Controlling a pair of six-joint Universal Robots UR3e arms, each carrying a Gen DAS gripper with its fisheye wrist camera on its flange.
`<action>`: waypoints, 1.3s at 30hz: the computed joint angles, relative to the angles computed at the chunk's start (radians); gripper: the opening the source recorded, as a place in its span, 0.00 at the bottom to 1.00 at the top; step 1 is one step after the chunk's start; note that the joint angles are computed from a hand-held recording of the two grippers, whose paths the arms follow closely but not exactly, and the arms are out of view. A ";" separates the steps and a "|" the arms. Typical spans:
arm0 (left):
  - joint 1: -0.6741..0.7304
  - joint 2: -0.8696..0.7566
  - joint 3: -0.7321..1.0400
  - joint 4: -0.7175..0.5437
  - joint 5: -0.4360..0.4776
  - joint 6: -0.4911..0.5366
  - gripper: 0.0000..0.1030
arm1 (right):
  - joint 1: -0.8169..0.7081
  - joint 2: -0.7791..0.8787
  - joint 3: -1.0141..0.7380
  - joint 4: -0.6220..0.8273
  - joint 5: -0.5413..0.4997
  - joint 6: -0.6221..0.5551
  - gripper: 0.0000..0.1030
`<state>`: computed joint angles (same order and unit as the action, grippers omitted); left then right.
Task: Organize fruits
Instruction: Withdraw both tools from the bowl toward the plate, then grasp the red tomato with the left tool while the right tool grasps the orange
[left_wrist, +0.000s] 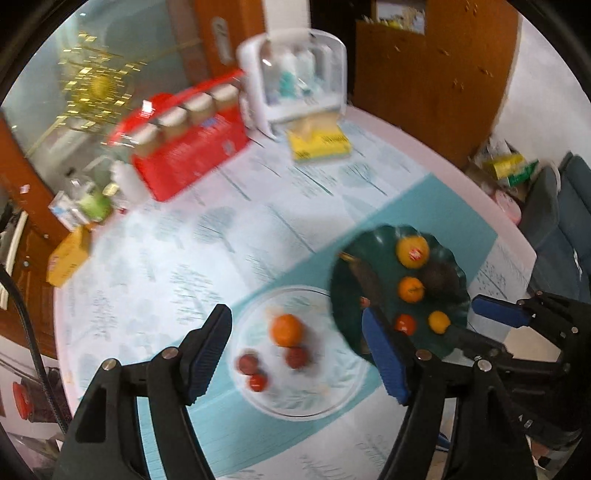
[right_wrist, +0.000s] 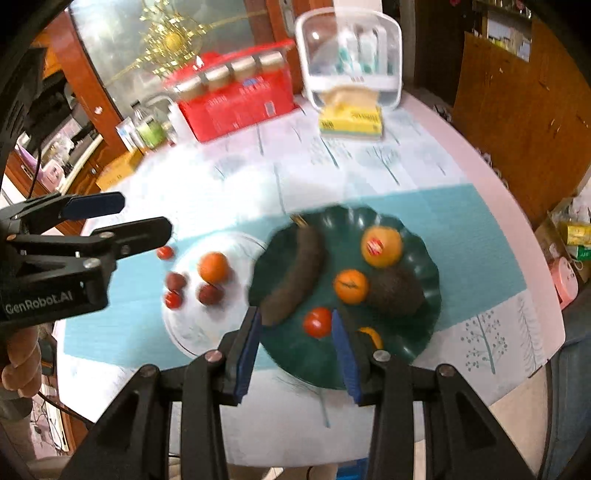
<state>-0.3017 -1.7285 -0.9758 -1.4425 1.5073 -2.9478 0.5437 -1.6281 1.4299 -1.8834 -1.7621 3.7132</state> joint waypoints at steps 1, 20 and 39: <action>0.026 0.021 -0.010 0.004 -0.014 0.014 0.70 | 0.021 0.031 -0.052 0.014 -0.018 0.015 0.39; 0.446 0.134 -0.269 0.103 -0.187 0.233 0.70 | 0.166 0.729 -1.061 0.385 -0.082 0.098 0.39; 0.375 -0.271 -0.295 0.211 -0.106 0.192 0.66 | 0.011 1.013 -1.111 0.362 0.202 0.022 0.39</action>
